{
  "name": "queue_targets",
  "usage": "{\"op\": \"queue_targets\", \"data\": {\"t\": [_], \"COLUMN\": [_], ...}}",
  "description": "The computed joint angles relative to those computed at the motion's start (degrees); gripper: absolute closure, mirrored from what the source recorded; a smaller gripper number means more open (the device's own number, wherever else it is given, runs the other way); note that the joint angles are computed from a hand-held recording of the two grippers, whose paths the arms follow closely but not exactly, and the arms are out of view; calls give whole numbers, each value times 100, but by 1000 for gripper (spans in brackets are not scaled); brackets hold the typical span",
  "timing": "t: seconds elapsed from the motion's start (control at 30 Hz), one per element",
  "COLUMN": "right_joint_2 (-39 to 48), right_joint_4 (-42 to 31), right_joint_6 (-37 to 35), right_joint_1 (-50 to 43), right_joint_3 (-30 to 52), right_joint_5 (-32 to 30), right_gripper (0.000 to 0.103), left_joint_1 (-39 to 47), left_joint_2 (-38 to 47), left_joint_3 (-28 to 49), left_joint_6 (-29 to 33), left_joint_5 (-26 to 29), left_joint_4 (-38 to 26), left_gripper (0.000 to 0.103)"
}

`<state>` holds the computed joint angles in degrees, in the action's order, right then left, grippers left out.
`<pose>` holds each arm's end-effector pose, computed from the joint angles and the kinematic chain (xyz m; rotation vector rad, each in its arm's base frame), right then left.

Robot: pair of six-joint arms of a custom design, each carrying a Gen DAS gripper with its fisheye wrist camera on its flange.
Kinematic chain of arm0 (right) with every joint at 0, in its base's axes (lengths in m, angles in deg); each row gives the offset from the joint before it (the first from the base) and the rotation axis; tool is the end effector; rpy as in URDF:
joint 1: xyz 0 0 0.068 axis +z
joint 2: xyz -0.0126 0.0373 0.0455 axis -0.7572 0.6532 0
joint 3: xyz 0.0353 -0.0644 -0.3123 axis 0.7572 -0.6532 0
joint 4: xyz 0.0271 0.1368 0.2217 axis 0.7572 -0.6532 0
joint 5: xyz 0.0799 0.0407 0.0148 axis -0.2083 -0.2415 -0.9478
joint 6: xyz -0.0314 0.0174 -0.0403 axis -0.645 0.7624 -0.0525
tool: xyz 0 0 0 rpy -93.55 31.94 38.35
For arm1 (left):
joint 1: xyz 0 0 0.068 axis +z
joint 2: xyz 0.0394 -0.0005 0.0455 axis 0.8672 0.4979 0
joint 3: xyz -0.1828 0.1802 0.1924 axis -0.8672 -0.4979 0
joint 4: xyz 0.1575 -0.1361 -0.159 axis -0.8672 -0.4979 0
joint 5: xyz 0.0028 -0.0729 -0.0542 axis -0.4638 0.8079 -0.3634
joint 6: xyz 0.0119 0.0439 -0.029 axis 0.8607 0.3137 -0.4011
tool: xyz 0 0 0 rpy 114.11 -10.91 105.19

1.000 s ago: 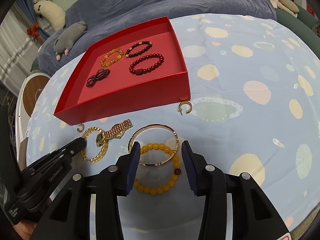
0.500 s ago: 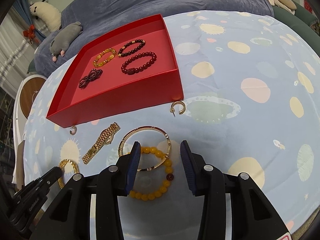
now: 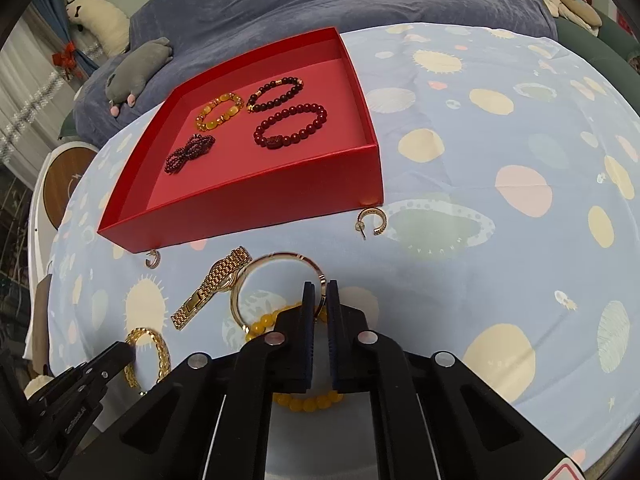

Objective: Organize jewelry

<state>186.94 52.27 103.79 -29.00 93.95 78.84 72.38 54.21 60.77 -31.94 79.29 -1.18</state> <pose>0.3320 0.1234 0.1935 0.1554 2.6397 0.3286 0.2888 0.0534 0.1942 -0.1232 2.6341 -0.2542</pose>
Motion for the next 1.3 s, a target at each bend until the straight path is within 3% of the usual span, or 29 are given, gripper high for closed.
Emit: {"op": "queue_targets", "data": {"t": [0.5, 0.93, 1.0, 1.13, 1.17, 1.3], "right_joint_2": [-1043, -1070, -1014, -1005, -1015, -871], "right_joint_4": [52, -301, -293, -217, -214, -204], "right_joint_6": [259, -96, -159, -55, -30, -67], "right_joint_1": [119, 43, 61, 220, 279, 553], "right_joint_3": [-796, -173, -226, -484, -517, -576], "right_joint_5": [-59, -11, -27, 138, 211, 382], "right_gripper": [102, 103, 96, 49, 42, 40], "left_joint_1": [47, -28, -15, -2, 6, 26], "left_joint_2": [-148, -186, -170, -163, -160, -171], "left_joint_3": [110, 938, 941, 796, 761, 614], "left_joint_6": [-47, -251, -245, -218, -204, -156], "left_joint_5": [158, 404, 391, 348, 344, 347], "left_joint_4": [-160, -619, -615, -601, -607, -598], "left_gripper": [98, 98, 98, 98, 98, 98]}}
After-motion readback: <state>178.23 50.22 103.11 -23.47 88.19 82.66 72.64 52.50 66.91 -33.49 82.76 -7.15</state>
